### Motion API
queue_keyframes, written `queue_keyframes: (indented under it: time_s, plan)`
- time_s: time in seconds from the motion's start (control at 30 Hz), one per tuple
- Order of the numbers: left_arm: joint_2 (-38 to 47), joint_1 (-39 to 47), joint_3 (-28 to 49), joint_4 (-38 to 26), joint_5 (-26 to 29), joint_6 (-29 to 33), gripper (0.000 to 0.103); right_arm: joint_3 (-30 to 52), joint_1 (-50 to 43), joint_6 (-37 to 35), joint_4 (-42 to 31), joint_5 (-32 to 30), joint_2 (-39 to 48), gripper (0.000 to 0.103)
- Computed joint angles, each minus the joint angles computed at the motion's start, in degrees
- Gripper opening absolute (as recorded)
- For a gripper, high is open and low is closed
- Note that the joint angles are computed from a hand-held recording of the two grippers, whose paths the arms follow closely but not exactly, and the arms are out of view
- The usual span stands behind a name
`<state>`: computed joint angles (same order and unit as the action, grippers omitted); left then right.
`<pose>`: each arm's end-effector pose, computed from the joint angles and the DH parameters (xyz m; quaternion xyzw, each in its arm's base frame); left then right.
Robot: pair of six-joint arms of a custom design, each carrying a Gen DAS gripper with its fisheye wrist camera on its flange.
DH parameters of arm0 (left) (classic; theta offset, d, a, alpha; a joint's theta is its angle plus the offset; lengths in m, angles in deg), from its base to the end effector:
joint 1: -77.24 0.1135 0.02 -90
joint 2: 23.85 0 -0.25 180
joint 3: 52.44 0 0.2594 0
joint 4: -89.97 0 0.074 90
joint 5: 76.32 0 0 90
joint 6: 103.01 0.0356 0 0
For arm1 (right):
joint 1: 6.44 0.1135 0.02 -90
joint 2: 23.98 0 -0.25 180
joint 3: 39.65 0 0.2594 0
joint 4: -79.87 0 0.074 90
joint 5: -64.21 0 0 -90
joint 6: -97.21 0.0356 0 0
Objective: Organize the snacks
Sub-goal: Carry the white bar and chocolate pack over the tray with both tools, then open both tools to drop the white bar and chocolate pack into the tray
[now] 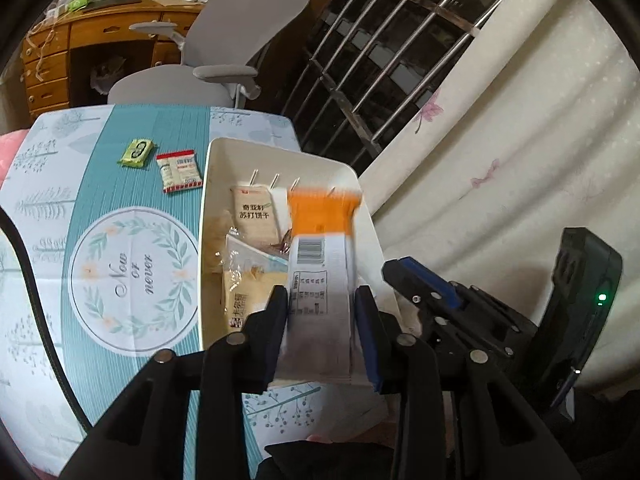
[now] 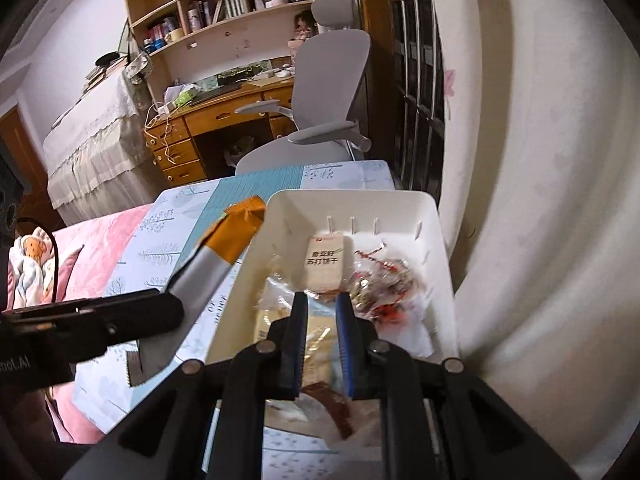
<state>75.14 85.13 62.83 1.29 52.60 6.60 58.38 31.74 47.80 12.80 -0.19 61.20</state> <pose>0.3387 0.0244 0.3362 0.1458 0.9217 -0.2855 0.2184 0.2563 0.1820 0.3342 0.0876 0.9264 0.0271 0.3653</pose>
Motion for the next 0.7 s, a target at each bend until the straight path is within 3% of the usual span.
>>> queue_keyframes:
  time_s: [0.07,0.27,0.5,0.7]
  plan:
    - [-1.30,-0.53,-1.91,1.24,-1.25,-1.78,0.047,-1.30,-0.82,-1.23,0.29,-1.16,-1.38,0.014]
    - [-4.10,-0.21,-5.22,4.10,-4.51,-5.76,0.073,-3.89,-2.63,-2.13,1.38,-3.31,-4.10,0.014]
    - [-3.22,0.69,-4.85,1.88,-8.33,-5.31,0.080,-4.72,-4.22,-1.86,2.25,-6.87,-4.11,0.014]
    - [-1.16,3.34,-2.55,-1.28,-12.49,-2.74,0.083,-3.15,-6.15,-1.82,2.65,-14.08,-1.01,0.015]
